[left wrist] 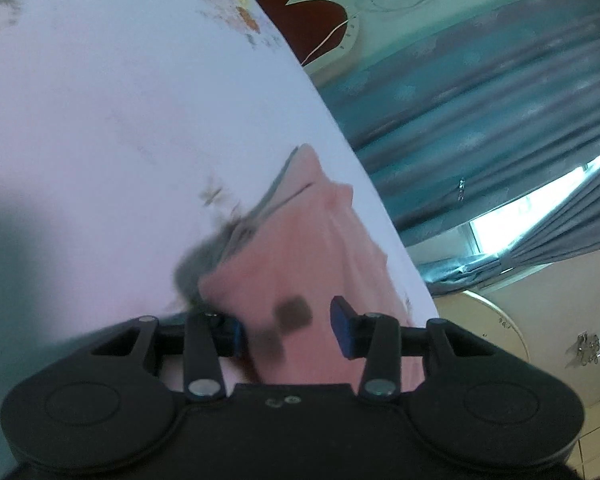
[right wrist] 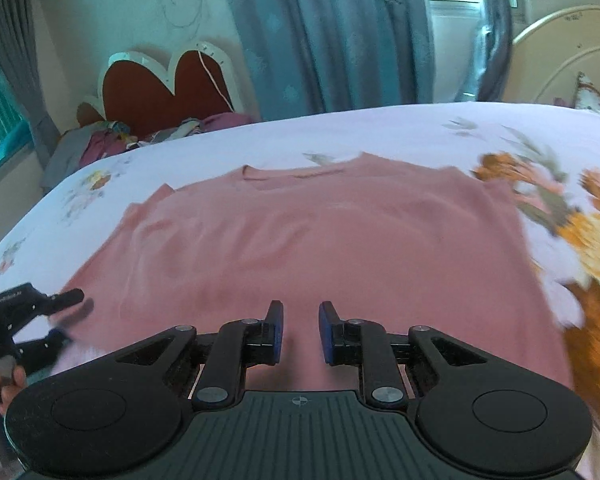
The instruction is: Fold small clothes
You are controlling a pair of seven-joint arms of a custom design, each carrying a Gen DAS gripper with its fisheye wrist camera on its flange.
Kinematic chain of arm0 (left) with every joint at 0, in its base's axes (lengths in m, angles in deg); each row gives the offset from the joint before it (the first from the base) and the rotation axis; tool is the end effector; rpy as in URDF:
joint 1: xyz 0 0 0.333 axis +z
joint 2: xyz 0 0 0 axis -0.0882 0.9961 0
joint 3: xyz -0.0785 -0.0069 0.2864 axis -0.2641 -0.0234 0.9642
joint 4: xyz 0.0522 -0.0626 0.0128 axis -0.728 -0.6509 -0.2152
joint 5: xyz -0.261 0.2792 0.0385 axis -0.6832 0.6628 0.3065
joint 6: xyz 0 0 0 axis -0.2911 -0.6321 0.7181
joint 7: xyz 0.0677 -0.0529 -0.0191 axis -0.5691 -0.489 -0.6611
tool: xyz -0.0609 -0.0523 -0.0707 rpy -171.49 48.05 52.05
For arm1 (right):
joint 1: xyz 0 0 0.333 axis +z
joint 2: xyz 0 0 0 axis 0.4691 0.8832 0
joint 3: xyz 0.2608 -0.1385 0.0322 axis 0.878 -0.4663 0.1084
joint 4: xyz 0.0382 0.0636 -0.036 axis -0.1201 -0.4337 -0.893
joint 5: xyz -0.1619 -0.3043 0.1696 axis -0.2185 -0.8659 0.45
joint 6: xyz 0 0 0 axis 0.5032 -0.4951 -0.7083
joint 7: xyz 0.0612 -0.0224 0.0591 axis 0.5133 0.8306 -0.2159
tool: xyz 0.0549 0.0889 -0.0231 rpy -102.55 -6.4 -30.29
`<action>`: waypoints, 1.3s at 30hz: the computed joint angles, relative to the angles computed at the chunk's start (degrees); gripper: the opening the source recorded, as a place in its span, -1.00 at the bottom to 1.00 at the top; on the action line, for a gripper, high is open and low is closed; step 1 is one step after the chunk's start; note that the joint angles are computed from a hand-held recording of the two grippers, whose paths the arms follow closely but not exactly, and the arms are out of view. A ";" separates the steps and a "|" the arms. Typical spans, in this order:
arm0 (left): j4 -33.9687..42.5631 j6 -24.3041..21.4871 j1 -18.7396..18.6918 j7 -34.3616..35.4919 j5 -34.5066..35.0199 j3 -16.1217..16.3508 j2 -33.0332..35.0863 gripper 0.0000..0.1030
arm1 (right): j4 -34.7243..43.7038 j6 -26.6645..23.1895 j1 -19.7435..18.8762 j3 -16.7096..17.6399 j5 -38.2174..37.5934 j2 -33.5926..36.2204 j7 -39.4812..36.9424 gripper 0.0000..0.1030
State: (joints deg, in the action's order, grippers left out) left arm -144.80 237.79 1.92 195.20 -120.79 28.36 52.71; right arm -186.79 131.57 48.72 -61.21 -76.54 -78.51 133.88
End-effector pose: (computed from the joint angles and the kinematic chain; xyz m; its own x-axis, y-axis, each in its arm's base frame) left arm 0.7252 -0.1351 0.3830 -0.0426 -0.6167 0.7861 -0.8167 -0.4317 -0.3829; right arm 0.5541 0.2606 0.4831 -0.3415 -0.8809 -0.3278 -0.6358 0.4734 -0.6096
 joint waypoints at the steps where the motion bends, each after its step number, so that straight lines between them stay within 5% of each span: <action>1: 1.45 0.04 -0.49 -0.34 0.34 0.07 1.06 -0.25 | 2.33 0.30 -0.31 -0.08 1.13 2.22 -1.03 -0.61; 4: 9.65 -2.26 -2.79 -4.31 4.80 1.50 6.75 -0.44 | 8.36 0.31 -0.48 -1.03 5.17 7.88 -4.86 -0.61; 6: 15.81 -6.09 -3.58 -6.95 8.20 1.95 10.80 -0.74 | 12.09 -0.92 0.11 -2.00 7.14 10.96 -7.04 -0.61; 9: 21.91 -9.72 -3.59 -9.06 11.37 1.23 14.98 -0.83 | 16.32 -2.09 0.95 -3.34 9.72 14.54 -9.85 -0.61; 13: 12.44 -2.58 3.80 5.52 -0.06 -8.27 9.94 -0.84 | 20.72 -4.89 2.28 -4.35 11.54 17.88 -14.60 -0.61; 15: 12.31 -3.52 2.16 3.57 1.90 -5.37 9.51 -0.84 | 24.44 -10.94 3.05 -4.50 12.42 20.88 -18.60 -0.62; 17: 14.86 -6.34 -1.00 -4.32 8.54 -0.66 11.30 -0.81 | 23.94 -10.06 4.56 -6.18 10.09 21.08 -17.17 -0.62; 19: 15.34 -6.52 -0.48 -3.26 7.26 -1.33 11.86 -0.82 | 23.67 -10.15 4.41 -6.05 10.70 20.74 -18.29 -0.62; 21: 14.79 -6.02 -1.05 -3.60 8.63 -0.78 11.10 -0.83 | 21.12 -7.57 4.20 -6.40 10.81 19.44 -17.27 -0.63; 23: 14.55 -5.07 -1.04 -3.22 8.80 -1.22 10.85 -0.83 | 20.37 -7.90 4.67 -6.97 9.35 19.07 -17.32 -0.91; 32: 11.37 0.80 -3.24 0.02 11.68 -1.84 5.23 -0.83 | 14.43 1.65 2.26 -6.42 10.31 16.61 -20.02 -0.92; 35: 11.07 1.21 -5.92 1.83 15.01 -1.62 2.69 -0.84 | 5.20 11.36 3.71 -11.18 5.60 10.71 -8.74 -0.97; 39: 12.82 -1.51 -12.22 2.25 21.93 -0.27 1.00 -0.84 | -6.21 16.52 3.28 -15.42 -6.62 1.43 5.78 -0.97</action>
